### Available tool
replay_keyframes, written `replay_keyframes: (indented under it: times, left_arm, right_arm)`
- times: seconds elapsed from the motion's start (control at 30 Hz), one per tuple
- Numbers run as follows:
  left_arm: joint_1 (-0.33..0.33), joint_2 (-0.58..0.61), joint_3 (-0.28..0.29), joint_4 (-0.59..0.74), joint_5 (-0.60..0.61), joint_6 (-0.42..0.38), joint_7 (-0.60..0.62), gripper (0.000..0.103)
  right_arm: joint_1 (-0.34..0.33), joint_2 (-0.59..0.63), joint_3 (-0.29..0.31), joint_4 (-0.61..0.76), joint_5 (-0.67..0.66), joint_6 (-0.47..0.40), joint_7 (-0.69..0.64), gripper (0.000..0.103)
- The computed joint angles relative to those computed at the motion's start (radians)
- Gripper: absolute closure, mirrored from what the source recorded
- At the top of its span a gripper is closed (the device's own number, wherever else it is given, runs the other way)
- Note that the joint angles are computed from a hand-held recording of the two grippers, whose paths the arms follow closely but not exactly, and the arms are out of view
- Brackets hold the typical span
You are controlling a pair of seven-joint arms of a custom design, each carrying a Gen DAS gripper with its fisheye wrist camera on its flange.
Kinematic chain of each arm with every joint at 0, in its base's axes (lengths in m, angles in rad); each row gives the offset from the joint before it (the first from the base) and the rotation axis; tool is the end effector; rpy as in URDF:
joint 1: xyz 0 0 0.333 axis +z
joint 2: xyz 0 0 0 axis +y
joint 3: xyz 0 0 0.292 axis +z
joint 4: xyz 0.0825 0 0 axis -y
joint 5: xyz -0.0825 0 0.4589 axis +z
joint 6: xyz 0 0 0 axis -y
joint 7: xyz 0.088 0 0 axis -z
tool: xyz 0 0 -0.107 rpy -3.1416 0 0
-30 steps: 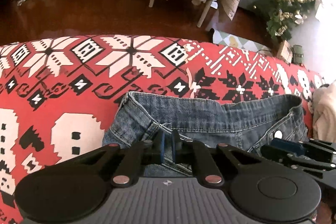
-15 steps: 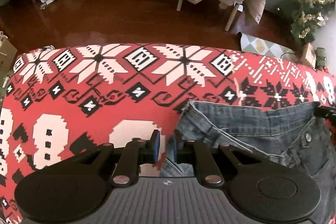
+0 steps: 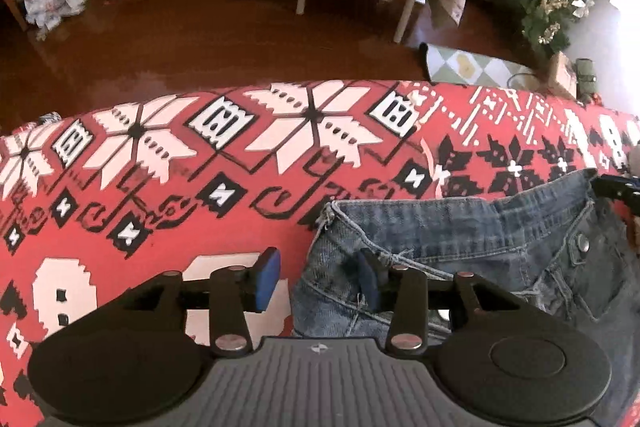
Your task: Fold clothes
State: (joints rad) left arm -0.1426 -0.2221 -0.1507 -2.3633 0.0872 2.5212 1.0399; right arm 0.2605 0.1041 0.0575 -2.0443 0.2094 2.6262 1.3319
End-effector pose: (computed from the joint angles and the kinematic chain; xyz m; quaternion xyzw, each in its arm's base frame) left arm 0.5440 -0.1649 0.3894 -0.7514 0.6311 -0.1565 0.1129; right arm 0.6371 0.2040 0.3785 -0.8071 0.5363 -0.1049 0.2233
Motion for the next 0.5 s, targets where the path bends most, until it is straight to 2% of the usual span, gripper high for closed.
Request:
replay_keyframes:
  times: [0.03, 0.07, 0.13, 0.27, 0.3, 0.37, 0.43, 0.5]
  left_arm:
    - [-0.001, -0.001, -0.004, 0.0, 0.007, 0.006, -0.004, 0.092]
    - [0.002, -0.004, -0.013, 0.003, 0.035, 0.0, -0.015, 0.093]
    - [0.013, -0.025, -0.032, -0.002, 0.103, -0.003, -0.067, 0.094]
    - [0.031, -0.047, -0.034, -0.007, 0.149, 0.003, -0.174, 0.096]
    - [0.049, -0.037, -0.052, 0.004, 0.205, -0.011, -0.233, 0.103]
    - [0.083, -0.004, -0.077, 0.035, 0.318, -0.051, -0.324, 0.103]
    - [0.063, 0.01, -0.038, 0.042, 0.268, -0.034, -0.314, 0.103]
    - [0.054, -0.002, -0.028, 0.036, 0.259, -0.025, -0.287, 0.102]
  right_arm:
    - [0.003, 0.0, -0.001, 0.0, -0.011, 0.004, 0.014, 0.096]
    - [0.006, -0.006, -0.001, -0.004, -0.018, 0.01, 0.03, 0.098]
    - [0.01, -0.02, -0.001, -0.012, -0.028, 0.022, 0.061, 0.099]
    - [0.009, -0.044, 0.001, -0.022, -0.016, 0.068, 0.101, 0.1]
    - [0.008, -0.037, 0.0, -0.017, -0.017, 0.073, 0.11, 0.099]
    - [0.009, -0.017, -0.002, -0.003, -0.033, 0.075, 0.136, 0.099]
    - [0.012, 0.013, -0.007, 0.014, -0.068, 0.066, 0.164, 0.099]
    - [0.022, 0.019, -0.015, 0.007, -0.125, 0.089, 0.198, 0.096]
